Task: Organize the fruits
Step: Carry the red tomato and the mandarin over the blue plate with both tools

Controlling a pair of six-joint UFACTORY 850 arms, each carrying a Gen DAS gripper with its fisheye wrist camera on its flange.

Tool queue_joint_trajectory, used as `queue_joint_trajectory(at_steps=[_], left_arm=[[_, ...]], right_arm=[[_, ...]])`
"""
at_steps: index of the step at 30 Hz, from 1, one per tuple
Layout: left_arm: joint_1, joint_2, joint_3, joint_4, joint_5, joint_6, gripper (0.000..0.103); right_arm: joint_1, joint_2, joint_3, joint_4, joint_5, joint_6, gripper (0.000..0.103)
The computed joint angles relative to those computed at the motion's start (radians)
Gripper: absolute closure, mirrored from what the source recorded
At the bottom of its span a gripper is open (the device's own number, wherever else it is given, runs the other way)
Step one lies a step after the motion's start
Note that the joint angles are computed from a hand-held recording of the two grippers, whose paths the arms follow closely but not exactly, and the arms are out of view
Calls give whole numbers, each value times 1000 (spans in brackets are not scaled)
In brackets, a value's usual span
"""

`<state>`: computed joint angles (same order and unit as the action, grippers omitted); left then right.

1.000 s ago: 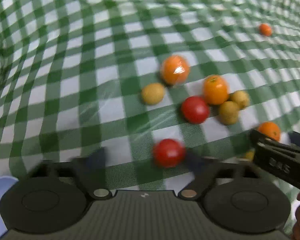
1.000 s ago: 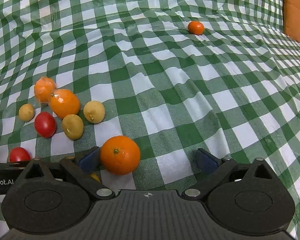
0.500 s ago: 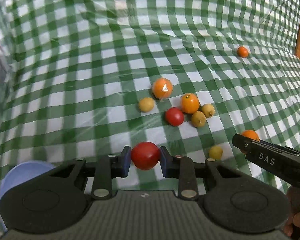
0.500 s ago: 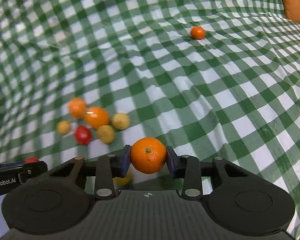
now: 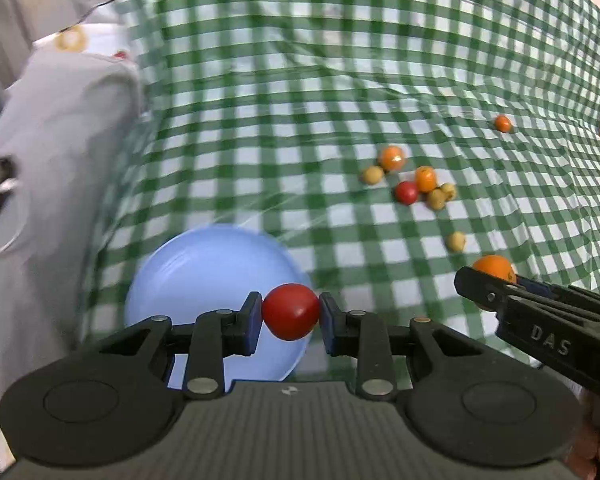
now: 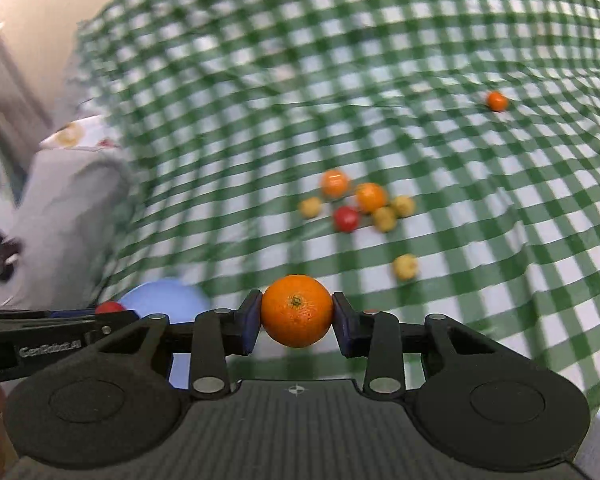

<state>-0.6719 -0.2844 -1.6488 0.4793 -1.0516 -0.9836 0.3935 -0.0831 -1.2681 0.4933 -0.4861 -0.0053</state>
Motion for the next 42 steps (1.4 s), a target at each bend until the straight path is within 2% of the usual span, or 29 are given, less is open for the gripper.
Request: queue_joint_trajectory(at_steps=[4,11,21,32,42], left_arm=[[-16,108,103,5,-34,-53,69],[-56,248,238,34,-93,-143,69],[-77,374,360,48,-105,-233,69],[-42,384,385,32,-86,-215,69],[22,327,364,-12,-50,-142,69]], right_arm=[[47,70,34,40,-20,-38,64],[140,175,92,6,-41,-19,64],[226,210,91,-106,-57,35,64],[248,164,49,-151,-64,44,64],[237,83,6,-142,-73,15,64]])
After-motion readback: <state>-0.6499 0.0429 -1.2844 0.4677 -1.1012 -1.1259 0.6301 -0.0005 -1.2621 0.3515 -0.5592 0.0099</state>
